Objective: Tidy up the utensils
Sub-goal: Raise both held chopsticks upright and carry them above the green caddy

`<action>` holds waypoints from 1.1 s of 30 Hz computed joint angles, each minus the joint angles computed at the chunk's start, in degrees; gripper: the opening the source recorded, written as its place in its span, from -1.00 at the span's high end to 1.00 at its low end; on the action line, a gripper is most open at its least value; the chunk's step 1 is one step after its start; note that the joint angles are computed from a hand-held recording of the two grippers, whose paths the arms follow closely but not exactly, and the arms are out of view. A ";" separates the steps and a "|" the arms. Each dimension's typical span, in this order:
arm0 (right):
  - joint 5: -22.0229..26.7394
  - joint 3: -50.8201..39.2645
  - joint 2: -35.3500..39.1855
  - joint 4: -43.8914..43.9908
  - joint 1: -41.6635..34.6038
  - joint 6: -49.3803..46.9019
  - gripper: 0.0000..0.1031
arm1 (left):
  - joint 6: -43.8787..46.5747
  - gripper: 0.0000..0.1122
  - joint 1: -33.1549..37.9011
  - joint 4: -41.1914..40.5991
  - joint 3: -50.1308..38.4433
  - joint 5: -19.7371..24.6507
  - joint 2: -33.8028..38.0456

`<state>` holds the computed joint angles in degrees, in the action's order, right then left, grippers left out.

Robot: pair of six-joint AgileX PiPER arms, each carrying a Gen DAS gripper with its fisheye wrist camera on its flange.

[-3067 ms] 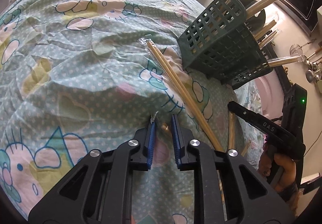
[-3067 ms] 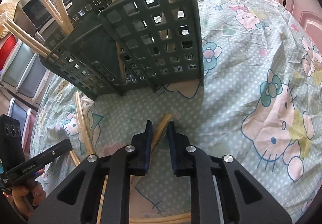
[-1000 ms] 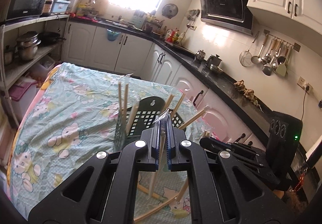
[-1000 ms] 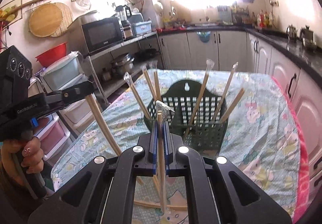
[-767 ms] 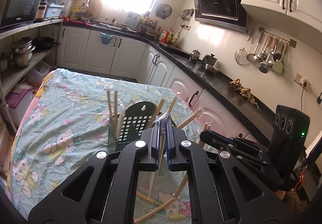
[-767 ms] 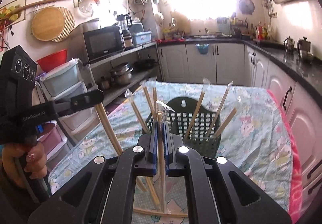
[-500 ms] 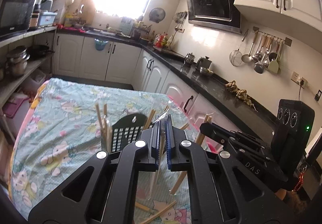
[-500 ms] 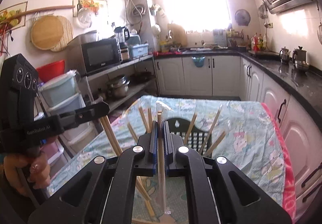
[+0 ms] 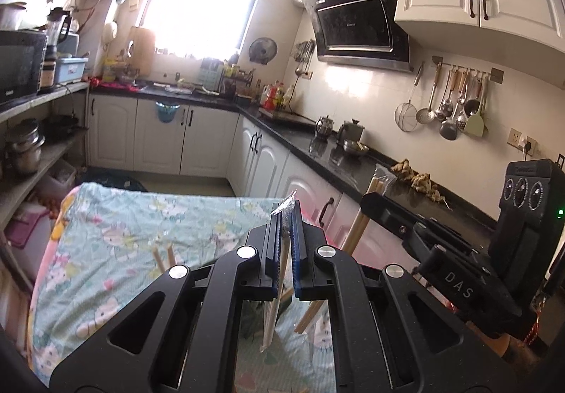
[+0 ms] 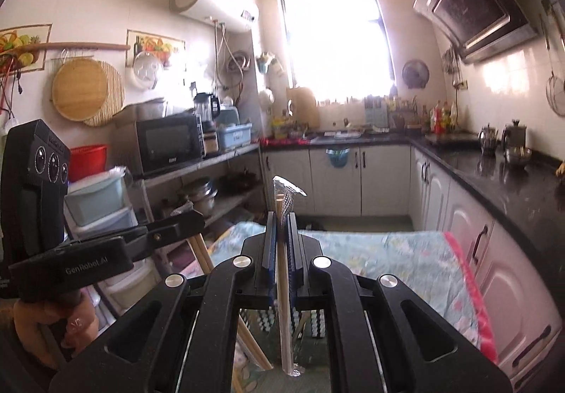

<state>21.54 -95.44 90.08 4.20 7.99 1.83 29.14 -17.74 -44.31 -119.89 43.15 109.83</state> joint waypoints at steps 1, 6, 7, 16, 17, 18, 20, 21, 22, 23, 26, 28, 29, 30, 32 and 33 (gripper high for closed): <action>-0.59 -0.60 0.23 -0.78 -0.06 0.42 0.89 | -0.73 0.96 -0.07 0.56 -1.51 0.27 0.69; -2.92 -3.09 1.57 -2.24 -0.59 0.03 0.89 | -6.99 0.96 -0.72 5.58 -12.04 2.33 5.50; -3.54 -3.50 1.90 -2.98 -0.73 0.44 0.89 | -8.40 0.96 -0.89 6.91 -14.46 2.86 6.64; -8.02 -4.33 4.57 3.28 -3.28 -5.02 0.89 | -18.21 0.96 -2.50 19.24 -32.71 5.83 16.42; -8.57 -4.13 4.92 4.26 -3.37 -5.85 0.89 | -18.75 0.96 -2.69 20.70 -33.02 5.33 16.90; -9.16 -3.65 5.13 5.28 -3.53 -6.77 0.89 | -19.05 0.96 -2.72 21.43 -32.93 4.92 17.08; -10.02 -2.84 5.58 7.56 -3.58 -8.92 0.89 | -19.73 0.96 -2.79 23.08 -33.30 4.60 17.78; -10.62 -2.23 5.71 7.91 -3.55 -9.34 0.89 | -19.55 0.96 -2.87 23.77 -31.05 3.05 17.10; -11.03 -1.96 6.03 7.78 -3.52 -9.28 0.89 | -19.32 0.96 -2.93 24.18 -29.30 1.87 16.59; -11.40 -1.54 6.34 8.27 -3.52 -9.72 0.89 | -18.99 0.96 -3.01 24.66 -26.68 0.22 15.77; -12.35 -0.90 7.55 8.56 -3.45 -10.01 0.89 | -18.27 0.96 -2.88 24.94 -23.03 -1.80 15.03; -12.92 -0.59 8.31 6.02 -3.33 -7.74 0.89 | -17.28 0.96 -2.69 24.15 -20.13 -3.35 14.26; -13.12 -0.46 8.88 4.35 -3.22 -5.89 0.89 | -16.45 0.96 -2.60 23.40 -18.32 -4.40 13.76; -13.09 -0.39 9.36 4.98 -3.29 -6.33 0.89 | -15.09 0.96 -2.49 22.29 -15.73 -5.88 12.95; -13.53 -0.09 10.29 1.65 -3.18 -2.87 0.89 | -13.93 0.96 -2.47 21.53 -13.36 -6.99 12.53; -13.68 0.03 10.65 1.91 -3.19 -2.99 0.89 | -13.55 0.96 -2.40 21.11 -13.06 -6.86 12.73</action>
<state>7.87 -95.41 100.73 6.11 4.80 -1.16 15.59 -20.14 -23.20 -132.95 36.29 122.56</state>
